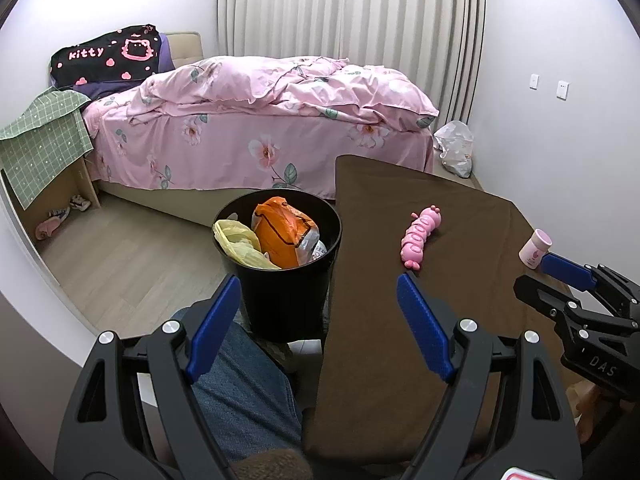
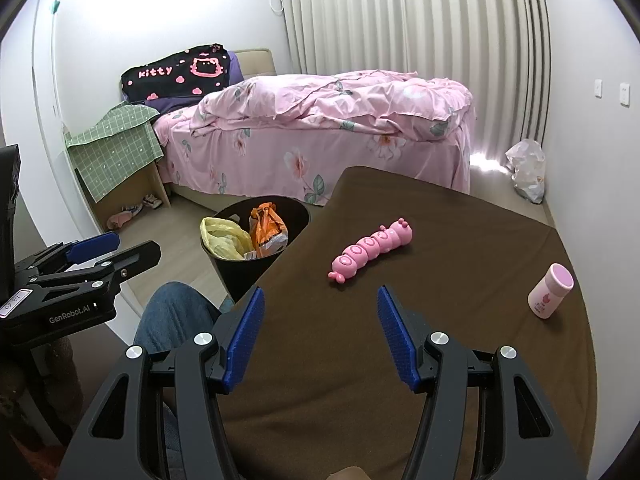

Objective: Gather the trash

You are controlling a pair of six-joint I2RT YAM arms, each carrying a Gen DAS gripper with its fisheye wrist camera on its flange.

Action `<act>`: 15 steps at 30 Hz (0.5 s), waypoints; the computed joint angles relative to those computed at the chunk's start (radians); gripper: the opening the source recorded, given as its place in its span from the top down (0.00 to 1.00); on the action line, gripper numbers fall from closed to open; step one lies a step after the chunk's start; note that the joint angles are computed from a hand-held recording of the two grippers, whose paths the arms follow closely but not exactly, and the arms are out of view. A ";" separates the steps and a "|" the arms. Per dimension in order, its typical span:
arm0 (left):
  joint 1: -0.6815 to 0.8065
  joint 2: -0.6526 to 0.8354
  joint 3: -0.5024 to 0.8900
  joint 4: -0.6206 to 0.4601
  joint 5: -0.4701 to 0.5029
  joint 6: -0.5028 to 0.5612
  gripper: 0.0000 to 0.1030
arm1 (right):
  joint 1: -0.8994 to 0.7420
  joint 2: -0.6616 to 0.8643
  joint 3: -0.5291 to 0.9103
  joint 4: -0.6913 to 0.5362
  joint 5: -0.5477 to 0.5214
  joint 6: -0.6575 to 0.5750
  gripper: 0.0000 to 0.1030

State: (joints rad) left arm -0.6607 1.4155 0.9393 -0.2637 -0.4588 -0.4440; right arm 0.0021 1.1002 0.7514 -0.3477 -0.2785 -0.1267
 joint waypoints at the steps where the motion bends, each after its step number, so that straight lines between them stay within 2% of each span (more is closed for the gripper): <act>1: 0.001 0.002 0.003 -0.001 0.002 0.001 0.26 | -0.004 0.001 0.001 -0.002 -0.004 -0.002 0.46; 15: 0.009 -0.005 -0.001 0.007 0.013 0.018 0.26 | 0.000 0.000 0.000 -0.001 0.001 -0.001 0.46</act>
State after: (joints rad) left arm -0.6515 1.4108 0.9382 -0.2567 -0.4453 -0.4256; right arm 0.0020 1.1001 0.7518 -0.3485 -0.2778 -0.1275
